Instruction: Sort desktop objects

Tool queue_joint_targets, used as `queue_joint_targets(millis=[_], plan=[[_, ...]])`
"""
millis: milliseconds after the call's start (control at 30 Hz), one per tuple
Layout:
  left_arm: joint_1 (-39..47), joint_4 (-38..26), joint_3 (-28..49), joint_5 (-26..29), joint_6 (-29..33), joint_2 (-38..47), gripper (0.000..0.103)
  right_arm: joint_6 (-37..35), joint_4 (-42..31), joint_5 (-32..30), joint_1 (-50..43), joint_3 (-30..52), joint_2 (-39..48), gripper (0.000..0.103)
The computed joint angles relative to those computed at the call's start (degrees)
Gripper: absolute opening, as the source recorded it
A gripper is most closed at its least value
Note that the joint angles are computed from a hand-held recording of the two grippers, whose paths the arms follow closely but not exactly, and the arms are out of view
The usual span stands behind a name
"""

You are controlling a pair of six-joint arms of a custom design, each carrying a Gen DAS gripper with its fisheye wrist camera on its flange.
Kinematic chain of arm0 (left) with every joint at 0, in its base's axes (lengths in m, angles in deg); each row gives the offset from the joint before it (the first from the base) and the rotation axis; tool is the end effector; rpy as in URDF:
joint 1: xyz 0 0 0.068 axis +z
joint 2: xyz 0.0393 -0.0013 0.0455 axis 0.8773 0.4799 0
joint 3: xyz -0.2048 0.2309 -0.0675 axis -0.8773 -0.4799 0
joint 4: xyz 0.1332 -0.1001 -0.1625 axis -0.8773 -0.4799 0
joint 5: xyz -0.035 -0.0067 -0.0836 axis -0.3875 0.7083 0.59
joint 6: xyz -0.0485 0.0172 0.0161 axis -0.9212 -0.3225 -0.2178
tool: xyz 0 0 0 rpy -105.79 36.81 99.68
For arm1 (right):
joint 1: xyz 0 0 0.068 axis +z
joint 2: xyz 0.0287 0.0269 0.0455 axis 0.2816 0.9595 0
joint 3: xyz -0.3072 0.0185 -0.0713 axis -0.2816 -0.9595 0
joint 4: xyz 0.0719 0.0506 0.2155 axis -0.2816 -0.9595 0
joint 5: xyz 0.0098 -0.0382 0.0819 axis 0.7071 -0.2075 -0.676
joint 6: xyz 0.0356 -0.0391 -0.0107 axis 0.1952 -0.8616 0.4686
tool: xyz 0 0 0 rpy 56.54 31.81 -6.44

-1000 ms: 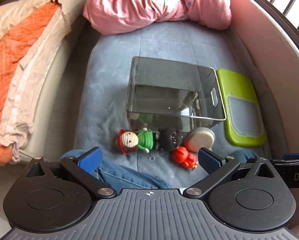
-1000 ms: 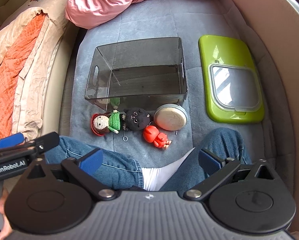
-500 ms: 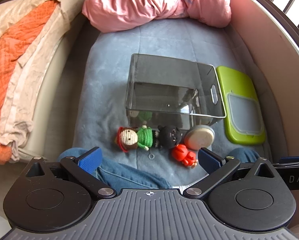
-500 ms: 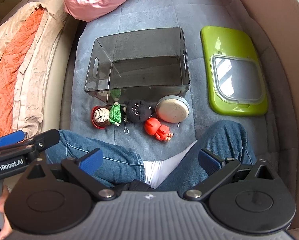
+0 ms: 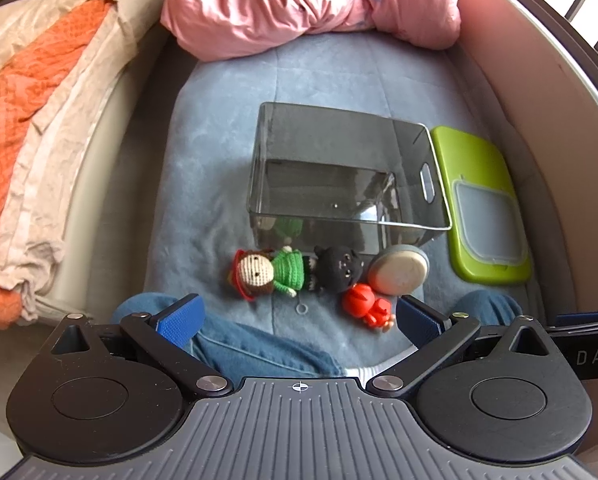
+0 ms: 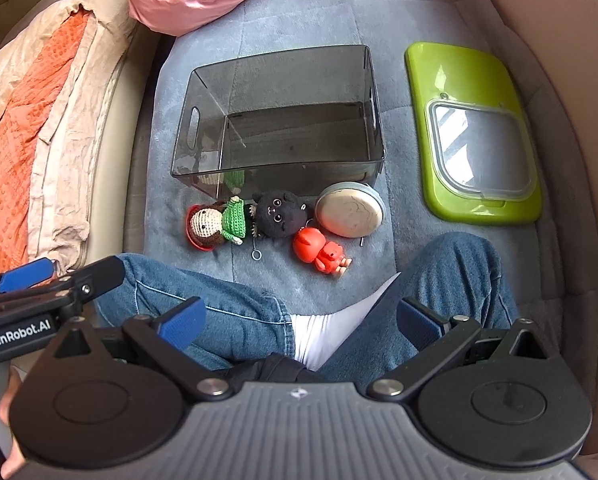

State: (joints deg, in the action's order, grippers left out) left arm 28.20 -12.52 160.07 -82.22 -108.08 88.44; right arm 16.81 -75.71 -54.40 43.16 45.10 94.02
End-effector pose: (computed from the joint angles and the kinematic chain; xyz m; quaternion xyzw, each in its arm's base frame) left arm 0.1609 -0.0993 0.4046 -0.0128 0.9777 -0.0519 0.2030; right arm 0.1708 0.0890 0.4113 0.0248 0.9929 0.0829 0.0821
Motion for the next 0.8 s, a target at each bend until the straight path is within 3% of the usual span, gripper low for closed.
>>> queue_joint_targets(millis=[600,800], plan=[[-0.72,-0.03,-0.13,0.36,-0.99,0.93,0.103,-0.12,0.58,-0.60,-0.01,-1.51,-0.21,0.103],[-0.60,2.83,-2.85,1.14,-0.31,0.92,0.103,-0.38,1.68,-1.02,-0.49,-3.30,-0.37,0.103]])
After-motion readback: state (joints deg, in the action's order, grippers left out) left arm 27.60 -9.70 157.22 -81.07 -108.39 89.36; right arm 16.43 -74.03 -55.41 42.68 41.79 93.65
